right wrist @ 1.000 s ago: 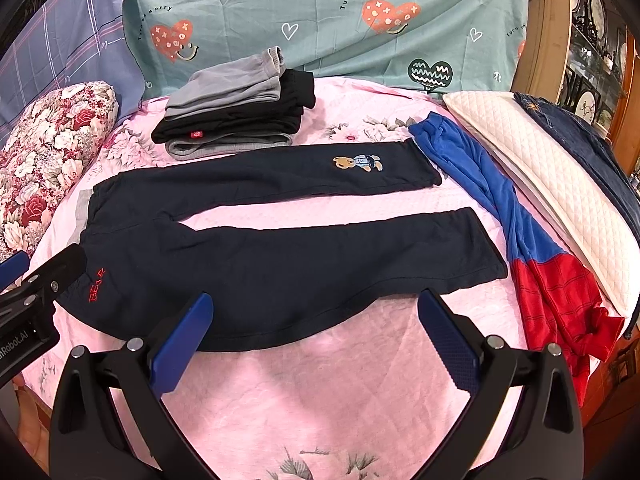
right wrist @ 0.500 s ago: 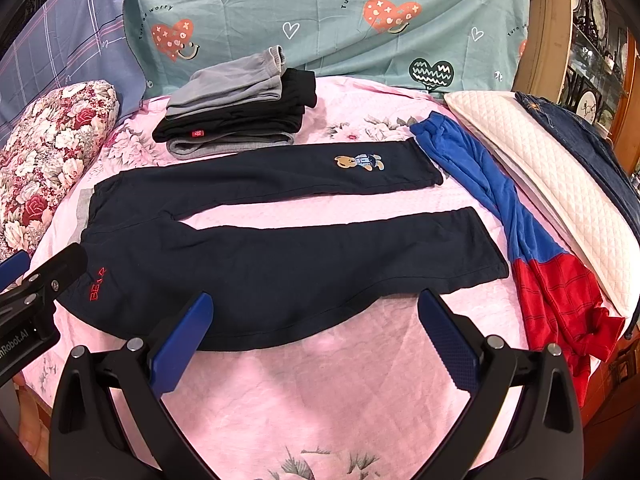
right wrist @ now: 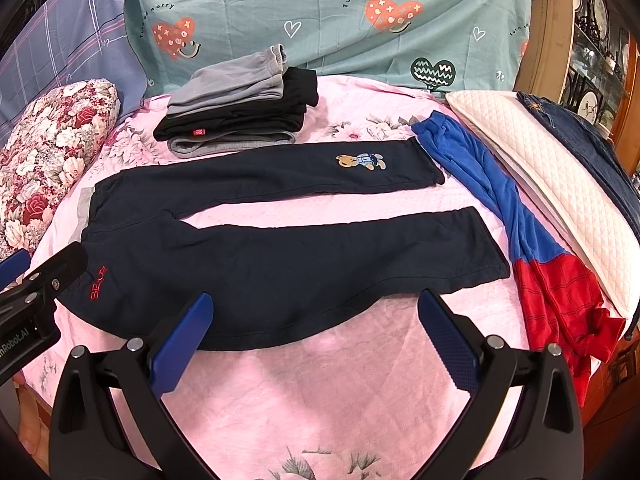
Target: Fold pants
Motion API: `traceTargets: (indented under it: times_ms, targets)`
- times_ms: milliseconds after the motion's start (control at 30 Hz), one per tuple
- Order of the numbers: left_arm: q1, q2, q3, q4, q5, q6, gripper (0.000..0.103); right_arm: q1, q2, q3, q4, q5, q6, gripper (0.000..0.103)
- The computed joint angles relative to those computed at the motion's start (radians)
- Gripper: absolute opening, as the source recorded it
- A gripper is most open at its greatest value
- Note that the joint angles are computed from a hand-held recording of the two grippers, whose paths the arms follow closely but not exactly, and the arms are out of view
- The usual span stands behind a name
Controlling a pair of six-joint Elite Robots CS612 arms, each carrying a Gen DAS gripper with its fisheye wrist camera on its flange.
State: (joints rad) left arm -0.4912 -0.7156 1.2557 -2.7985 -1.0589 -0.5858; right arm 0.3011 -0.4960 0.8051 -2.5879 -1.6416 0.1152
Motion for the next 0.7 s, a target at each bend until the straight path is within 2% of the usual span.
traceTargets:
  times_ms: [533,600,700]
  targets:
    - [0.006,0.002,0.006,0.007,-0.009,-0.007,0.101,0.004,0.004,-0.004,0.010,0.008,0.004,0.102]
    - [0.013,0.003,0.002,0.028,-0.035,-0.021,0.101,0.001,0.003,-0.003,0.016,0.023,-0.001,0.102]
    - [0.043,0.009,-0.008,0.096,-0.165,-0.088,0.101,-0.004,0.004,-0.005,0.032,0.039,-0.010,0.102]
